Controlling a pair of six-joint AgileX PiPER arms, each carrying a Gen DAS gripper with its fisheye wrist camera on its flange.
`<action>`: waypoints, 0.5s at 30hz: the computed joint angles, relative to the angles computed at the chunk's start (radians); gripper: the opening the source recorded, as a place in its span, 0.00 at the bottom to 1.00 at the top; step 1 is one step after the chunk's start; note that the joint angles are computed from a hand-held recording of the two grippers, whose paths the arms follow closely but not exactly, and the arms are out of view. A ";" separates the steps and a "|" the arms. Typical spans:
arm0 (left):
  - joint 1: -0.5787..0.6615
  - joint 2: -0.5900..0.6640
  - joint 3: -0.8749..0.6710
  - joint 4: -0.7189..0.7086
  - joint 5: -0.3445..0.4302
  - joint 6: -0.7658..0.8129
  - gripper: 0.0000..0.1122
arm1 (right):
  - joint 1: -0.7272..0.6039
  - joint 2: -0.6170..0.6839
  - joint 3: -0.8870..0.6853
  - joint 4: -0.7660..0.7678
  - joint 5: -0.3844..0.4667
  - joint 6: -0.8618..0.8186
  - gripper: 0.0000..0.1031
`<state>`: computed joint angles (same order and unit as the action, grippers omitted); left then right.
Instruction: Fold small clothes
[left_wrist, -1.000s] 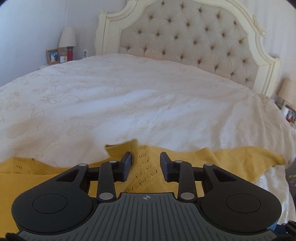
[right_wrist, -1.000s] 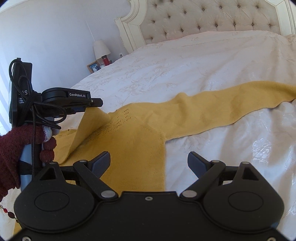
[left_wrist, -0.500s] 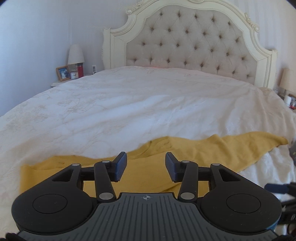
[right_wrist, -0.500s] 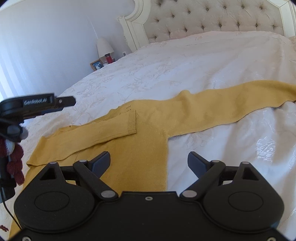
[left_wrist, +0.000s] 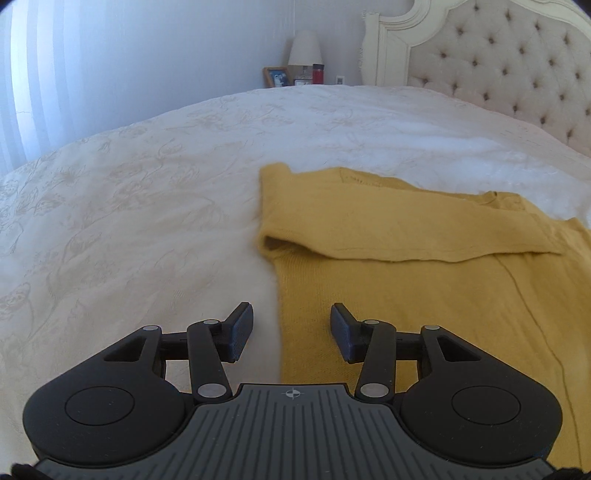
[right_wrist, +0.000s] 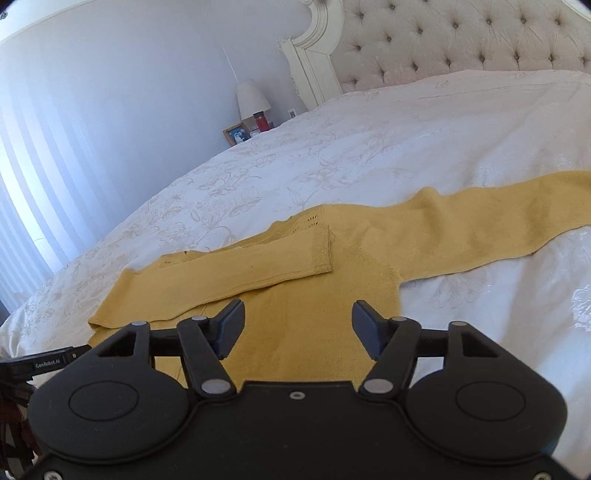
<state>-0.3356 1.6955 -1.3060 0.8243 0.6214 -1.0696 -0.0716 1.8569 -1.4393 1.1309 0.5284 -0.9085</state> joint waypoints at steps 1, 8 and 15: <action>0.005 -0.003 0.026 0.020 -0.020 -0.029 0.41 | 0.012 0.021 -0.035 -0.041 -0.001 0.043 0.63; -0.027 -0.023 0.174 0.360 -0.080 -0.384 0.51 | 0.051 0.237 -0.390 -0.346 0.099 0.412 0.63; 0.021 -0.057 0.231 0.380 -0.176 -0.464 0.53 | 0.069 0.487 -0.778 -0.587 0.248 0.771 0.63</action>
<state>-0.3146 1.6387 -1.0753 1.2042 0.4450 -1.5335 -0.0022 2.3444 -2.2172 0.5441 0.7767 -0.1377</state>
